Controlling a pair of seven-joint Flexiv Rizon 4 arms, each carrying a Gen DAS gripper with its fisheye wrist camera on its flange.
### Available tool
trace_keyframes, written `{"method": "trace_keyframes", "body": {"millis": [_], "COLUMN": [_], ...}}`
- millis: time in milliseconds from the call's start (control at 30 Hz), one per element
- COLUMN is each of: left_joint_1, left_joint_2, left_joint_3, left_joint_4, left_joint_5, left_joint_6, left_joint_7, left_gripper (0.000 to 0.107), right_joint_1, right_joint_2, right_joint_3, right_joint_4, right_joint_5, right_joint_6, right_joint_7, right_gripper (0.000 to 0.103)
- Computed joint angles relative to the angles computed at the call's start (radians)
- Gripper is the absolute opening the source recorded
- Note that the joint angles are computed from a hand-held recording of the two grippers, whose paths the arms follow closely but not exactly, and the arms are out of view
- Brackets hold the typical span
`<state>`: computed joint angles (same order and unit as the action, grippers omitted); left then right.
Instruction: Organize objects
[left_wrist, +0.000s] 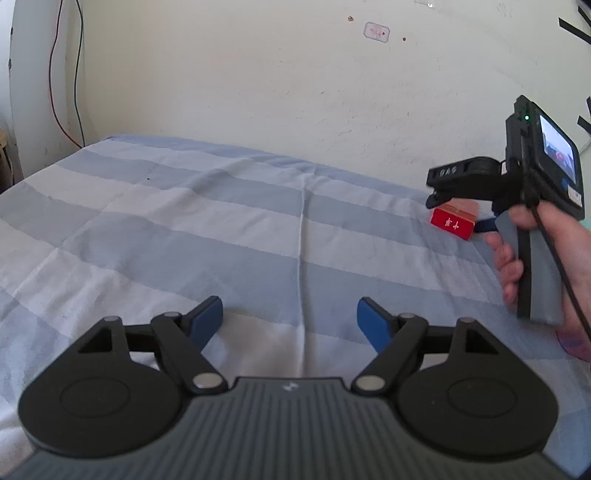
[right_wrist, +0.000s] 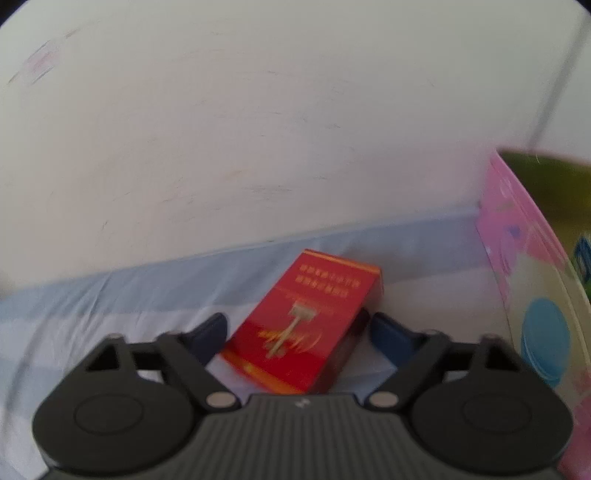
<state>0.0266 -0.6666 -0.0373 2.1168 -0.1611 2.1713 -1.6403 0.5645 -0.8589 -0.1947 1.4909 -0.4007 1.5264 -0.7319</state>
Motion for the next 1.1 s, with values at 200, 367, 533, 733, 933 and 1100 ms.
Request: {"method": "trace_keyframes", "body": {"millis": [200, 367, 533, 733, 933, 1100], "left_joint_1": [0.007, -0.006, -0.051, -0.128, -0.236, -0.306], "left_joint_2": [-0.002, -0.004, -0.004, -0.007, -0.021, -0.034], "left_joint_3": [-0.006, 0.004, 0.034, 0.081, 0.140, 0.165], "left_joint_4": [-0.002, -0.002, -0.001, -0.005, -0.007, -0.006], "left_joint_5": [0.008, 0.001, -0.041, -0.109, -0.242, -0.359], "left_joint_6": [0.003, 0.005, 0.002, -0.016, -0.009, 0.018], "left_joint_7": [-0.009, -0.003, 0.032, 0.122, 0.227, 0.307], "left_gripper": [0.081, 0.082, 0.082, 0.082, 0.082, 0.082], "right_joint_1": [0.012, 0.034, -0.067, -0.194, -0.288, -0.333], "right_joint_2": [0.111, 0.230, 0.345, 0.442, 0.487, 0.486], "right_joint_3": [0.018, 0.011, 0.102, 0.204, 0.266, 0.317], "right_joint_4": [0.225, 0.495, 0.733, 0.924, 1.022, 1.088], "right_joint_5": [-0.032, -0.017, -0.032, -0.013, 0.065, 0.178], "right_joint_6": [0.178, 0.365, 0.516, 0.627, 0.714, 0.807], "right_joint_7": [-0.166, -0.359, -0.523, -0.650, -0.731, -0.756], "right_gripper": [0.061, 0.058, 0.057, 0.057, 0.065, 0.074]}}
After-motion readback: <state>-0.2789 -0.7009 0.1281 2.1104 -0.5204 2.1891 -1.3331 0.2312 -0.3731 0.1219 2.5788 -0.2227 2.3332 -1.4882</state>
